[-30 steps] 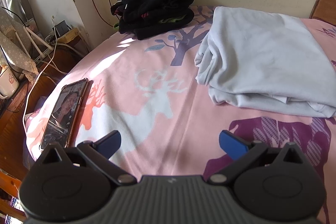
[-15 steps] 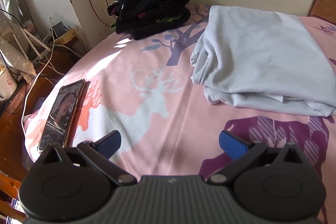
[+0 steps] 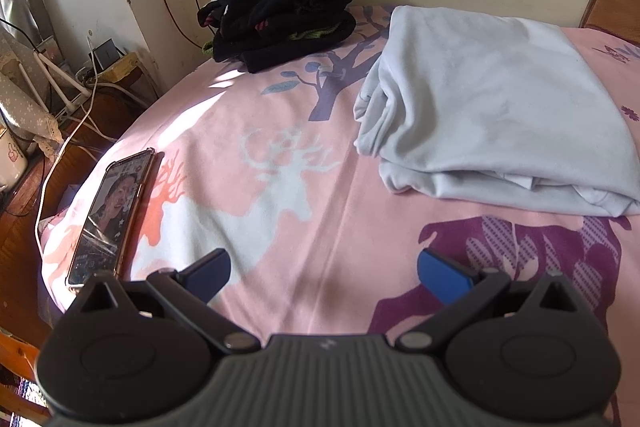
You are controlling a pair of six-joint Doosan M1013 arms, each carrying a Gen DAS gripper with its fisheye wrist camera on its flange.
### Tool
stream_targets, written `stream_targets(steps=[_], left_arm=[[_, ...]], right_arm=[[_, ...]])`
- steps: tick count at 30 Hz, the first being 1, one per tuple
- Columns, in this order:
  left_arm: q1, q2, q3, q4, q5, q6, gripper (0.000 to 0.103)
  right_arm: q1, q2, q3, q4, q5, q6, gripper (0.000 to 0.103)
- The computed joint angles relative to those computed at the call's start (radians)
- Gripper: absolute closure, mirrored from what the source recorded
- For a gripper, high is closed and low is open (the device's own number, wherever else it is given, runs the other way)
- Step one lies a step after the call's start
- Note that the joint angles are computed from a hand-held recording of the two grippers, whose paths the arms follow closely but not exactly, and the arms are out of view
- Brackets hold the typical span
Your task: Fold small clothes
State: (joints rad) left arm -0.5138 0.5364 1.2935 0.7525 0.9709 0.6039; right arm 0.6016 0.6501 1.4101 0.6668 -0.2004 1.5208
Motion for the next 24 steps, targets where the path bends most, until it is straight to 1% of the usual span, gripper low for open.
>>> stream_targets(steps=[9,12,14,15,18,19,21,22,24], left_arm=[[0.006,-0.001,0.0,-0.021,-0.016,0.011,0.0],[0.02,-0.003,-0.003,-0.063,-0.046,0.048,0.0],[0.036,-0.011,-0.002,-0.093,-0.093,0.071,0.0],[0.048,-0.016,-0.001,-0.126,-0.127,0.091,0.0],[0.088,-0.023,0.003,-0.265,-0.215,0.184,0.0],[0.101,-0.02,0.001,-0.323,-0.226,0.222,0.0],[0.122,-0.012,-0.002,-0.41,-0.222,0.266,0.0],[0.124,-0.014,0.009,-0.39,-0.238,0.254,0.0],[0.115,-0.013,0.02,-0.3,-0.226,0.222,0.0]], right_arm=[[0.001,0.0,-0.003,0.02,0.002,-0.034,0.0],[-0.001,0.0,-0.008,0.05,-0.003,-0.082,0.0],[-0.008,0.001,-0.015,0.026,0.002,-0.06,0.0],[-0.012,0.001,-0.02,0.016,0.005,-0.044,0.0],[-0.025,0.005,-0.034,-0.091,0.02,0.079,0.0],[-0.028,0.007,-0.039,-0.102,0.023,0.088,0.0],[-0.029,0.01,-0.05,-0.042,0.027,0.013,0.0],[-0.031,0.012,-0.056,-0.025,0.031,-0.018,0.0],[-0.037,0.017,-0.072,-0.018,0.049,-0.048,0.0]])
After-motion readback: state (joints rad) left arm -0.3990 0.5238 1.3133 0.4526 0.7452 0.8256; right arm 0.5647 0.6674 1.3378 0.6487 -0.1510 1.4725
